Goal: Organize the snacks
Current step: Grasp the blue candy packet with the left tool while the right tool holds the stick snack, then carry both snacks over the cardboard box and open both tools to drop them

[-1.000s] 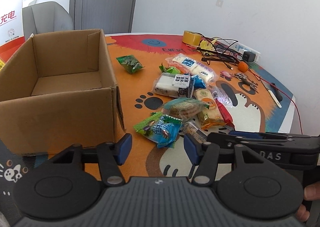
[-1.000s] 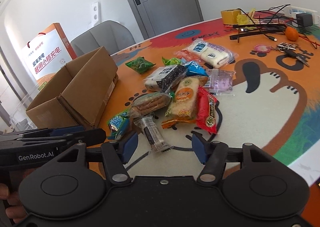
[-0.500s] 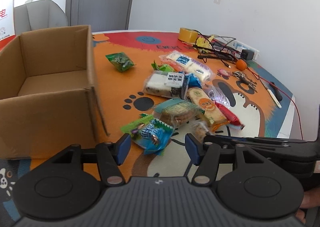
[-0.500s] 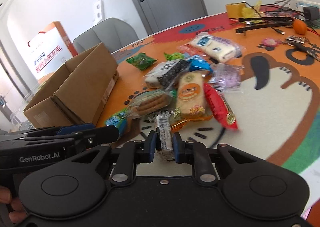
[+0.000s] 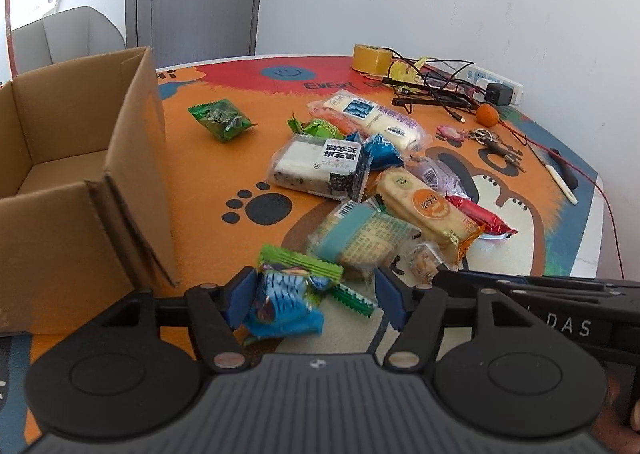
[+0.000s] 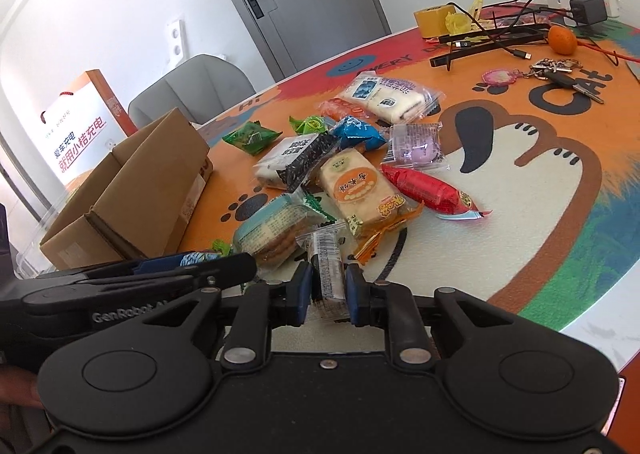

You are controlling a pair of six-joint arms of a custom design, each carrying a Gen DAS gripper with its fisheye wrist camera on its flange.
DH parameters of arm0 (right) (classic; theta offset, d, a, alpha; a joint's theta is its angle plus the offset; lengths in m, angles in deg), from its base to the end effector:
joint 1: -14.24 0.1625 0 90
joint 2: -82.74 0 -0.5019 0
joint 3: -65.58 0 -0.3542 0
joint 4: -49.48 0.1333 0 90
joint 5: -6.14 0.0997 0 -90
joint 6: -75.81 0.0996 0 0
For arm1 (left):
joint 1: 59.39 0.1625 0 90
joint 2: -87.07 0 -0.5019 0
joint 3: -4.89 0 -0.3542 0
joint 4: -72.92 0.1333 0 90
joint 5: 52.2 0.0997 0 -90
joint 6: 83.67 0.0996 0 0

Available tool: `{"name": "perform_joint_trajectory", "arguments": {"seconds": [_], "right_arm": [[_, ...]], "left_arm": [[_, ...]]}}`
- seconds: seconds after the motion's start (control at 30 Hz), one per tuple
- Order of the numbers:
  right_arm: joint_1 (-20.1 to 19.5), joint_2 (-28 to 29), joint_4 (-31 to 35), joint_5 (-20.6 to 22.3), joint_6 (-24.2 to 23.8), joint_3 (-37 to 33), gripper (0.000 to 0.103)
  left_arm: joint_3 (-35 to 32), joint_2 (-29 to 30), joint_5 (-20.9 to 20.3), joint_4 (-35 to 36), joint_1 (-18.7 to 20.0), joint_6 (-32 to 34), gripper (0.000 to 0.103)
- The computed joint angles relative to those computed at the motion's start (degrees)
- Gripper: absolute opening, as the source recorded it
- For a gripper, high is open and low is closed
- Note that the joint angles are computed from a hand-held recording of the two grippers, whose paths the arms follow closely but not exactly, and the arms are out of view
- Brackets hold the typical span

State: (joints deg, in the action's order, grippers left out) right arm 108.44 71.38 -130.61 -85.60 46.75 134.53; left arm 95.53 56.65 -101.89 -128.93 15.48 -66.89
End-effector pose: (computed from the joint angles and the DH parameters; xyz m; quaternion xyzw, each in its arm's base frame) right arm 0.1899 -0.8077 -0.0681 0.2707 -0.9210 0.2701 0.0745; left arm 0.0003 -0.7565 0.1402 0.0880 0.8538 -0.4043 0.3160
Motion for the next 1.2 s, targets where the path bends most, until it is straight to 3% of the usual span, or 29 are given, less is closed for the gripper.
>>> {"name": "perform_joint_trajectory", "arguments": {"seconds": [0.1, 0.23, 0.33, 0.57, 0.63, 0.67, 0.77, 1.2], "right_arm": [[0.2, 0.3, -0.5, -0.4, -0.8, -0.1, 0.024], [0.8, 0.7, -1.4, -1.6, -1.9, -0.3, 0.026], [1.2, 0.9, -1.9, -2.4, -2.7, -0.3, 0.030], [1.7, 1.6, -2.8, -3.0, -4.3, -0.4, 0.036], [2.0, 2.2, -4.1, -4.2, -5.7, -0.6, 0.030], [2.3, 2.3, -4.3, -5.0, -6.3, -0.6, 0.021], [2.4, 1.7, -2.4, -4.4, -5.7, -0.2, 0.021], [3.1, -0.6, -6.8, -0.7, -4.7, 3.0, 0.021]], "left_arm": [[0.0, 0.6, 0.4, -1.4, 0.0, 1.7, 0.063], [0.3, 1.2, 1.8, -3.8, -0.3, 3.7, 0.046], [1.3, 0.9, 1.5, -4.4, -0.3, 3.9, 0.041], [3.4, -0.1, 1.6, -5.5, -0.6, 3.2, 0.035], [4.0, -0.5, 1.4, -6.0, -0.6, 3.2, 0.033], [4.3, -0.6, 1.2, -6.4, -0.7, 3.2, 0.033], [5.0, -1.0, 1.0, -8.0, -0.9, 3.7, 0.033], [7.4, -3.2, 1.2, -15.3, -2.6, 6.4, 0.032]]}}
